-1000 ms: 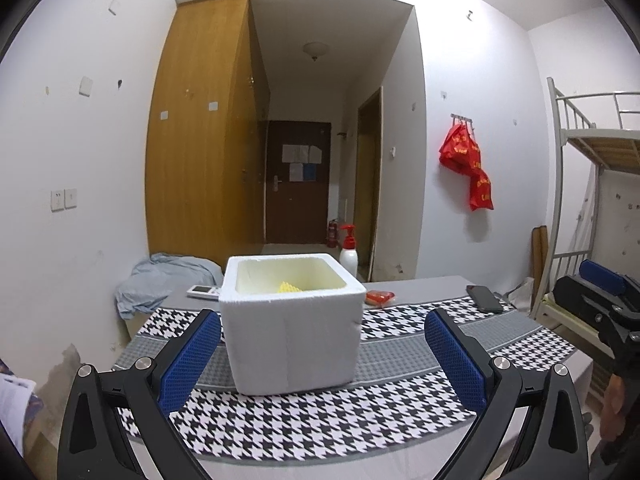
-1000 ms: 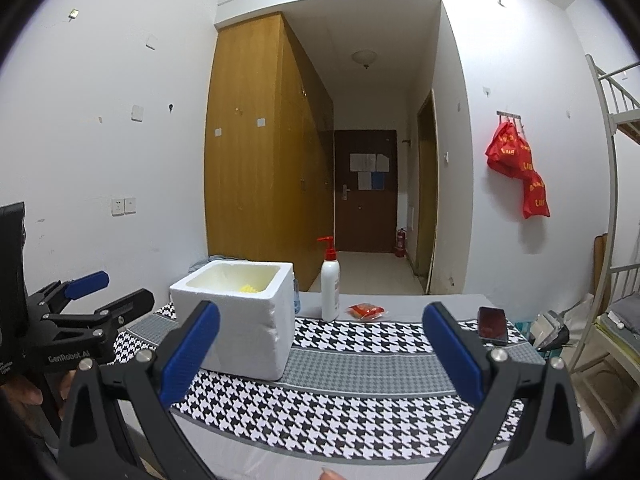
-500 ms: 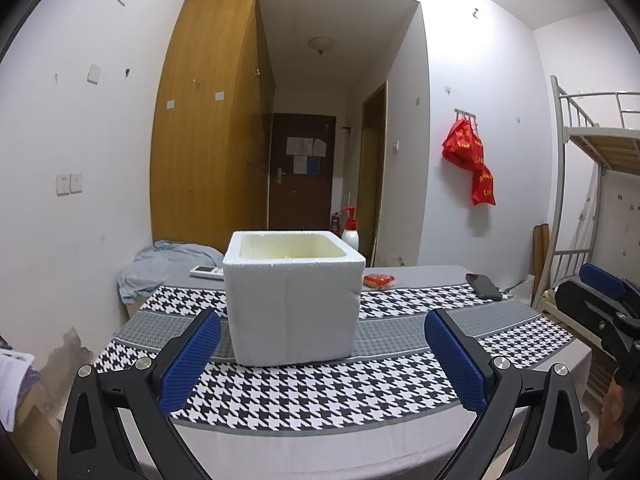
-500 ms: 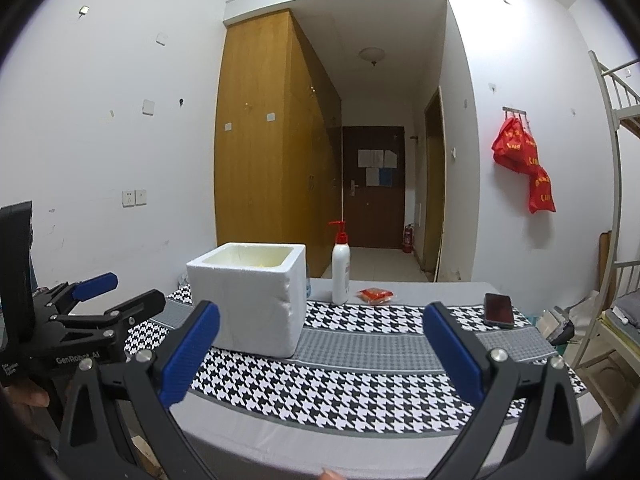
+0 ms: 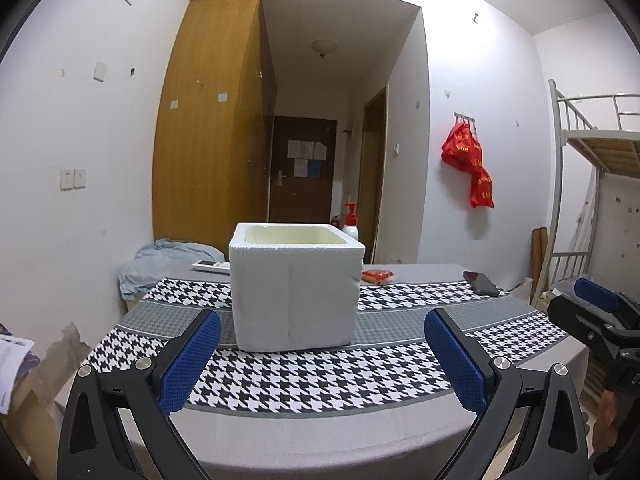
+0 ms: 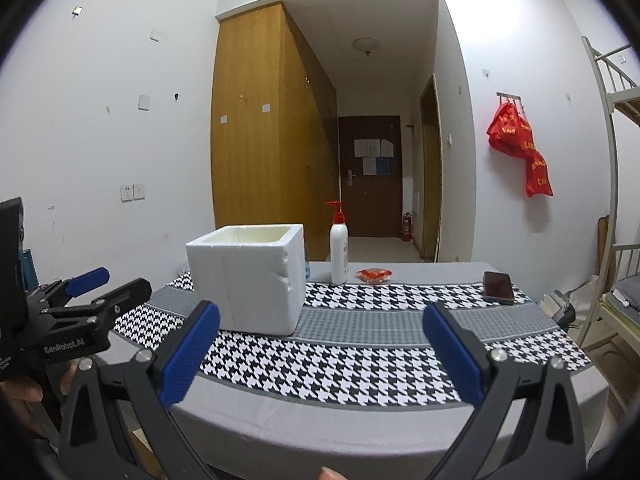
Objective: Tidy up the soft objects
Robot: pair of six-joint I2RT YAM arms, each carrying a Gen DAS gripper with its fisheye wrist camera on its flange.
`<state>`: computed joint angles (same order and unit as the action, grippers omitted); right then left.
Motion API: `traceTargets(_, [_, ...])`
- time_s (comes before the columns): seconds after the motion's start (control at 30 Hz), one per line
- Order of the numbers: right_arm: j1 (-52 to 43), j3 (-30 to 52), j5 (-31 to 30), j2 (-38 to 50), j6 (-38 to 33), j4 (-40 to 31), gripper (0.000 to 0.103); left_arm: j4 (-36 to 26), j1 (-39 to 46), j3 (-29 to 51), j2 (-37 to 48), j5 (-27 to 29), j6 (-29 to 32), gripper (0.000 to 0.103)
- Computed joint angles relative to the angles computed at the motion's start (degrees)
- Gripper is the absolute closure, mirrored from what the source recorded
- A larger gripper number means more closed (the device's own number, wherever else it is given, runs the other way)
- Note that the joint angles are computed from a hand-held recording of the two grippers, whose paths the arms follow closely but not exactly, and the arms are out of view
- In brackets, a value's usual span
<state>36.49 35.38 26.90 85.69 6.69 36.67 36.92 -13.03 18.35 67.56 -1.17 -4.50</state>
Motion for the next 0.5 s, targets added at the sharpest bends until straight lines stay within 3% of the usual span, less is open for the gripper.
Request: traceTargets(0.5, [5.9,-6.1,6.7,-4.0,1.3,1.7,0.0,-5.2,-2.1,-5.5,-11.3,-1.9,0.8,0.001])
